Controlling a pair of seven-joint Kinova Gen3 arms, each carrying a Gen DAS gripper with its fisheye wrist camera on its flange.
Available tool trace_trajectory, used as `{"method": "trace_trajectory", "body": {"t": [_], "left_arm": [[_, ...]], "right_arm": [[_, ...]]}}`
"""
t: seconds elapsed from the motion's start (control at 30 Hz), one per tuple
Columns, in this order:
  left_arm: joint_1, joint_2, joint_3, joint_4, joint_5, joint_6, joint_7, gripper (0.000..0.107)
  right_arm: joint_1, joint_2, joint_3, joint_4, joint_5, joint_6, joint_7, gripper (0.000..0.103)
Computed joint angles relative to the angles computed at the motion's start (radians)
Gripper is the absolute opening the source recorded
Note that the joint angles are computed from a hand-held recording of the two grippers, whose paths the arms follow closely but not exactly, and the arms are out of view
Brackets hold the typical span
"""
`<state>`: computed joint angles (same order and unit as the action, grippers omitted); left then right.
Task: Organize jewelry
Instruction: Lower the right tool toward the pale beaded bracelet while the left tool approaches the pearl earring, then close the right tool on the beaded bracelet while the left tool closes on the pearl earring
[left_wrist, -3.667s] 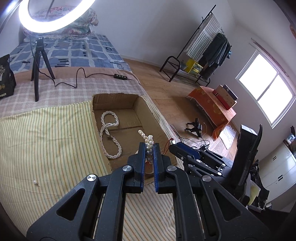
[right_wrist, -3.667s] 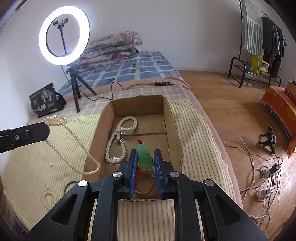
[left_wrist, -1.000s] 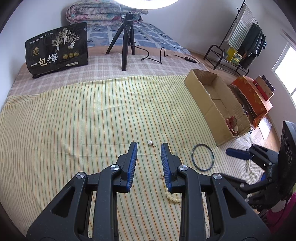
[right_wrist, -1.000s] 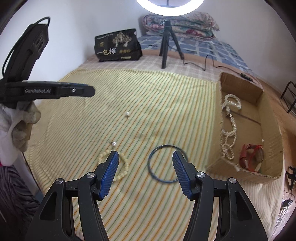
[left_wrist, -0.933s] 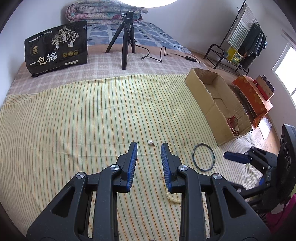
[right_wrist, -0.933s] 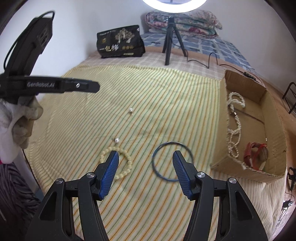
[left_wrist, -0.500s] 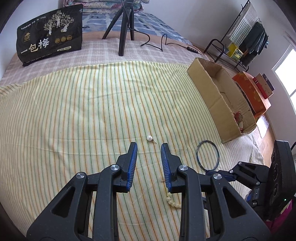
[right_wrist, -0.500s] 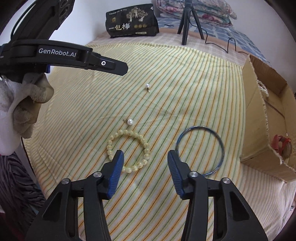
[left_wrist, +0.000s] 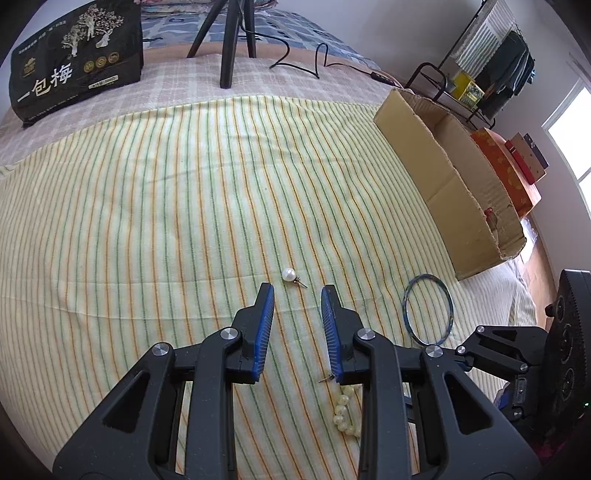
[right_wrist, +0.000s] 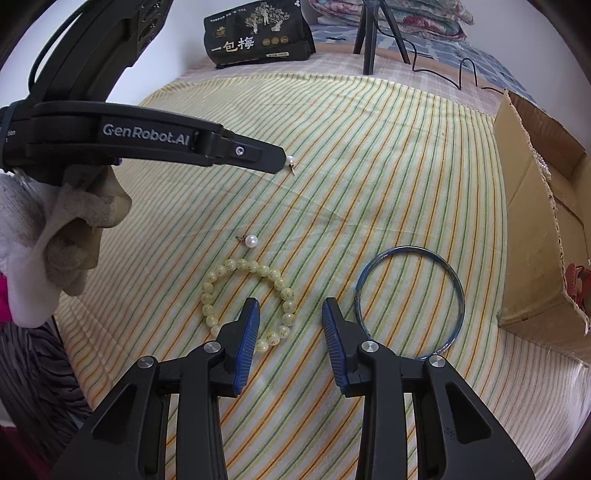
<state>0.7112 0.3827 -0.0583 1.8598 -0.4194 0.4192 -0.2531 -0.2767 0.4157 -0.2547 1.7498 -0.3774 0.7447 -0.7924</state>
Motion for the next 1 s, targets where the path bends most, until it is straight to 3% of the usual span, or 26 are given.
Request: {"method": "trace_trajectory", "body": {"t": [0.4,0.9,1.0], "left_arm": [[0.032,0.078,-0.018,-0.085,-0.05,0.086,-0.008,0.026],[0.077,0.106,-0.021,-0.116,-0.131,0.156,0.025,0.025],[0.075,0.109,-0.017,-0.12,-0.142,0.164,0.032,0.017]], "right_arm": [[-0.016,-0.008,-0.001,0.017,0.026,-0.04,0.007,0.028],[-0.043,-0.026,0.0,0.037,0.071,-0.077,-0.004,0.023],[-0.046,-0.03,-0.001,0.042,0.076,-0.079,-0.007,0.018]]}}
